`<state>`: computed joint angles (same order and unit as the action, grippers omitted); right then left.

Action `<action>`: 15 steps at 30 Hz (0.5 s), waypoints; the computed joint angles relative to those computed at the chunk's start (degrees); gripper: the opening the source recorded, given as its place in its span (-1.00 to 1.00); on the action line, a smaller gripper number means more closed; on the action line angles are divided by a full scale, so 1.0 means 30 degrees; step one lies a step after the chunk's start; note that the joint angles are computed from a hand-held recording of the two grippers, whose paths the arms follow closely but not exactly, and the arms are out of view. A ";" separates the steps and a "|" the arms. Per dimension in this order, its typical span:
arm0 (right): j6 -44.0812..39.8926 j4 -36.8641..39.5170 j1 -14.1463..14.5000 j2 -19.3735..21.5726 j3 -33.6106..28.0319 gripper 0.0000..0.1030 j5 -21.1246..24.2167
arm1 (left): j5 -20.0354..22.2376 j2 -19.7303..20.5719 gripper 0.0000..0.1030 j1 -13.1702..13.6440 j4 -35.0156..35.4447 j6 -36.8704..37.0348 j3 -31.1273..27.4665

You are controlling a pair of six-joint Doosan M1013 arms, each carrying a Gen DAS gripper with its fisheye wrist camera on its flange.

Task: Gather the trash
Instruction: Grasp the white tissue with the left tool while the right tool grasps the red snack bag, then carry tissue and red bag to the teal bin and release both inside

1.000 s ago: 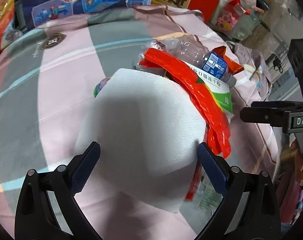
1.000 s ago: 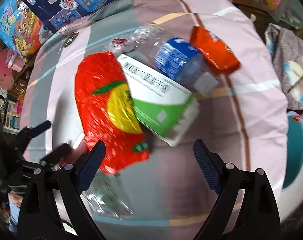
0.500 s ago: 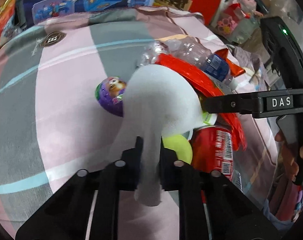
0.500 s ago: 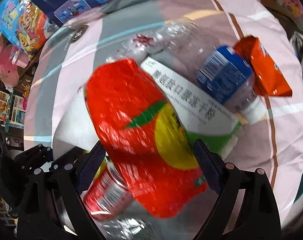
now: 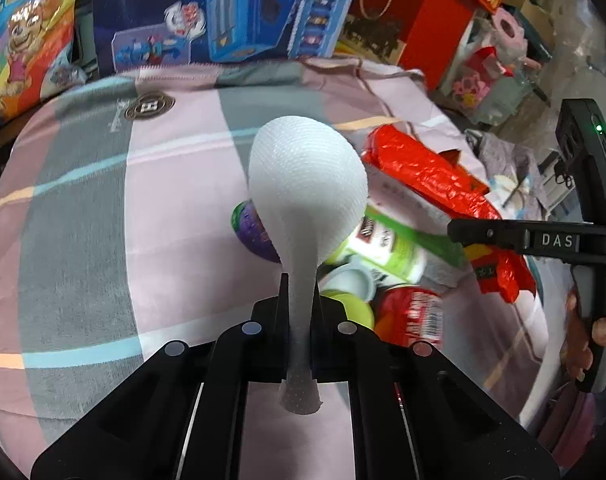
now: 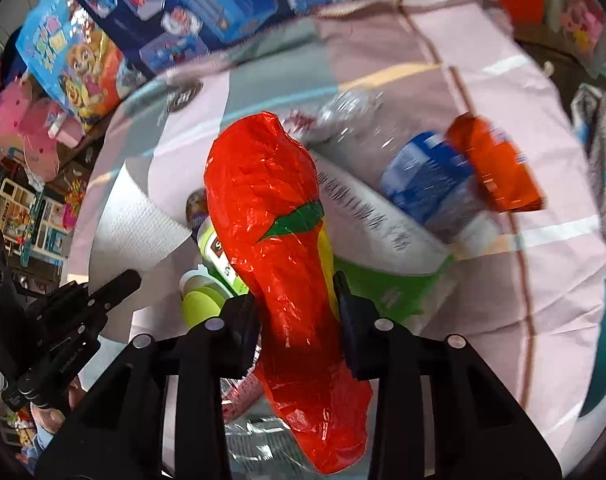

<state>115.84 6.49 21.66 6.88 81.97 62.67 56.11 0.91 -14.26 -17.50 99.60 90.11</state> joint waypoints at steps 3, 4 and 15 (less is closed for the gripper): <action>0.0494 -0.0039 -0.0411 -0.0789 0.0667 -0.40 -0.0427 | 0.0133 -0.0233 -0.85 -0.0330 -0.0583 0.0401 -0.0151; 0.0661 -0.0077 -0.0569 -0.1089 0.0953 -0.40 -0.0543 | 0.0183 -0.0274 -0.85 -0.0459 -0.0750 0.0530 -0.0193; 0.2746 -0.1030 -0.3116 -0.5009 0.4391 -0.40 -0.1290 | 0.0789 -0.0048 -0.85 -0.3674 -0.1500 0.1034 -0.1244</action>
<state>124.08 3.40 12.31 -8.14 95.15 58.80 58.48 0.77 -25.28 -22.00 102.70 86.38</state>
